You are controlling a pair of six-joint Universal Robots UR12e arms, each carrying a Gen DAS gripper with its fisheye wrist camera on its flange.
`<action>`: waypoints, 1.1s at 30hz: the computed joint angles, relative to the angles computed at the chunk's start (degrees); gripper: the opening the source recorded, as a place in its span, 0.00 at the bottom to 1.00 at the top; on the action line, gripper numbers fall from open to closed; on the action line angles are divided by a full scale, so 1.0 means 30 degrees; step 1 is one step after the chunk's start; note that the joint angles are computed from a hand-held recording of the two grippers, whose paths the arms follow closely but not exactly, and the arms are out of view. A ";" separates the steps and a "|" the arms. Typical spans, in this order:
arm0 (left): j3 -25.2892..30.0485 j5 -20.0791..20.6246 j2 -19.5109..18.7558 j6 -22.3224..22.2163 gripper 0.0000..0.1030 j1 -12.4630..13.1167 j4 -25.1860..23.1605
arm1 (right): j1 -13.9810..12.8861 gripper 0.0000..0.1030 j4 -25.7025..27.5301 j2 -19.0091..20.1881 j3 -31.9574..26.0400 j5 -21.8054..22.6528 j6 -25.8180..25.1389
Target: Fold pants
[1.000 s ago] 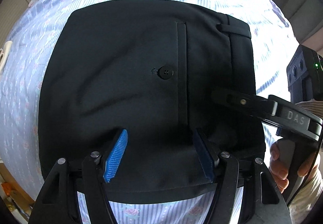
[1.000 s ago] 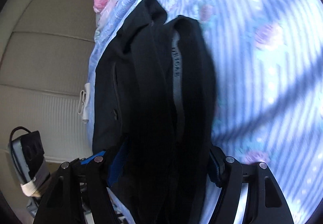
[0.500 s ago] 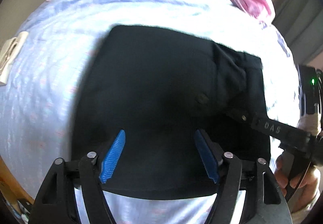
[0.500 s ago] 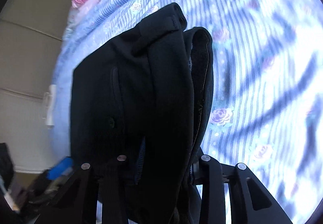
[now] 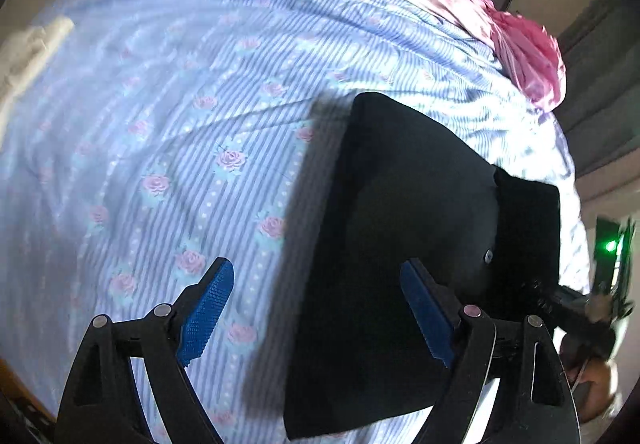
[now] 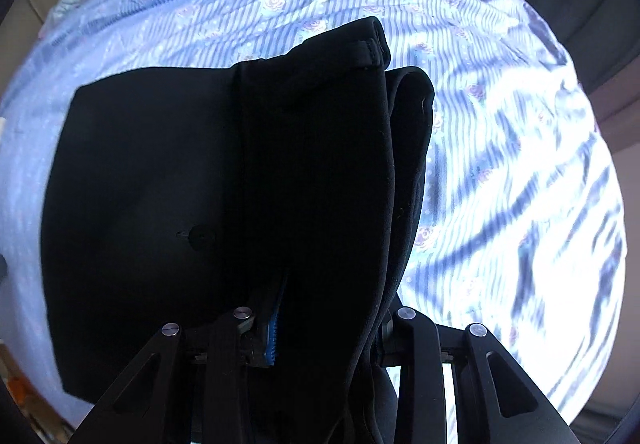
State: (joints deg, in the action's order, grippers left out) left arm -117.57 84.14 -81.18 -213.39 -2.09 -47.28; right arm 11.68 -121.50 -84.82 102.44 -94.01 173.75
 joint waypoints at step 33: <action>-0.1860 -0.9558 -0.2617 -0.1488 0.79 0.1964 0.5832 | -0.0459 0.35 -0.0793 0.0491 0.0261 0.0189 -0.0299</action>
State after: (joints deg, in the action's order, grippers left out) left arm -123.15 55.47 -89.03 -217.86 3.80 -29.79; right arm 10.30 -123.88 -83.34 103.22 -93.45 172.85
